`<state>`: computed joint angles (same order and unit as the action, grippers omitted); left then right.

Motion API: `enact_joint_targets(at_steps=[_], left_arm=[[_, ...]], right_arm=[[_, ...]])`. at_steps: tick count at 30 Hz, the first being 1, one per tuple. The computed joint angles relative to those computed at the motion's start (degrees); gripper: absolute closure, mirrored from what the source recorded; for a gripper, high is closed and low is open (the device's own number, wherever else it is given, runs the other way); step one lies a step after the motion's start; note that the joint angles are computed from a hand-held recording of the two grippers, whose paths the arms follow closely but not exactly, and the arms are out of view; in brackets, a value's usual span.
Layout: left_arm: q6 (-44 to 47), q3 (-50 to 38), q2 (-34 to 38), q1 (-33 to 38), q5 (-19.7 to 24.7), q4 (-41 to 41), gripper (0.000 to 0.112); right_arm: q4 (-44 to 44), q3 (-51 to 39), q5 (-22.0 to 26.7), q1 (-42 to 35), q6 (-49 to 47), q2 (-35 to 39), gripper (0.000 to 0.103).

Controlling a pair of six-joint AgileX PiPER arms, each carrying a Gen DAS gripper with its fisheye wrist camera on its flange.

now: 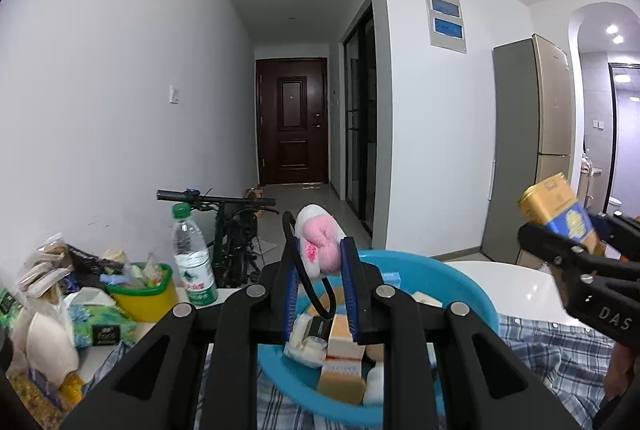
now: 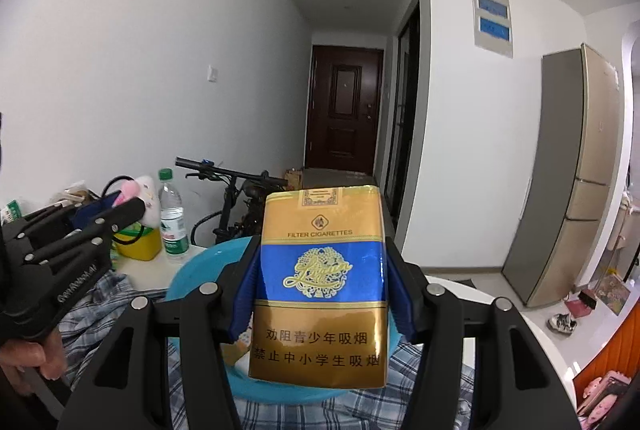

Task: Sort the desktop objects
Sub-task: 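Carry the hair tie and cigarette pack with both grippers over the blue basin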

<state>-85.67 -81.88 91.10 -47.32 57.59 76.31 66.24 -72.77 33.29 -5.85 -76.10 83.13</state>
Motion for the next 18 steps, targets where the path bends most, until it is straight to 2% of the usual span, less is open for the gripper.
enact_joint_targets(at_steps=[6,10,12,14,18], left_arm=[[3.9,-7.6,5.4,7.7,-9.9,-3.5,0.091],[10.3,-15.7,11.2,11.7,-14.1,-8.1,0.091],[11.5,-18.5,13.6,12.7,-14.7,-7.6,0.091],[11.4,-20.1,15.2,13.7,-15.7,-6.3,0.091],[14.2,-23.5,17.7,17.2,-19.7,-10.7,0.091]], right_arm=[[-4.2,-10.6,-0.5,2.6,6.9,8.7,0.048],[-6.4,-17.6,-1.2,4.1,10.5,14.0,0.048],[-7.5,-20.7,-1.0,4.6,12.2,16.3,0.048],[-7.9,-22.4,-2.5,5.3,13.2,17.9,0.048],[-8.6,-24.8,-7.6,7.3,14.4,20.6,0.048]])
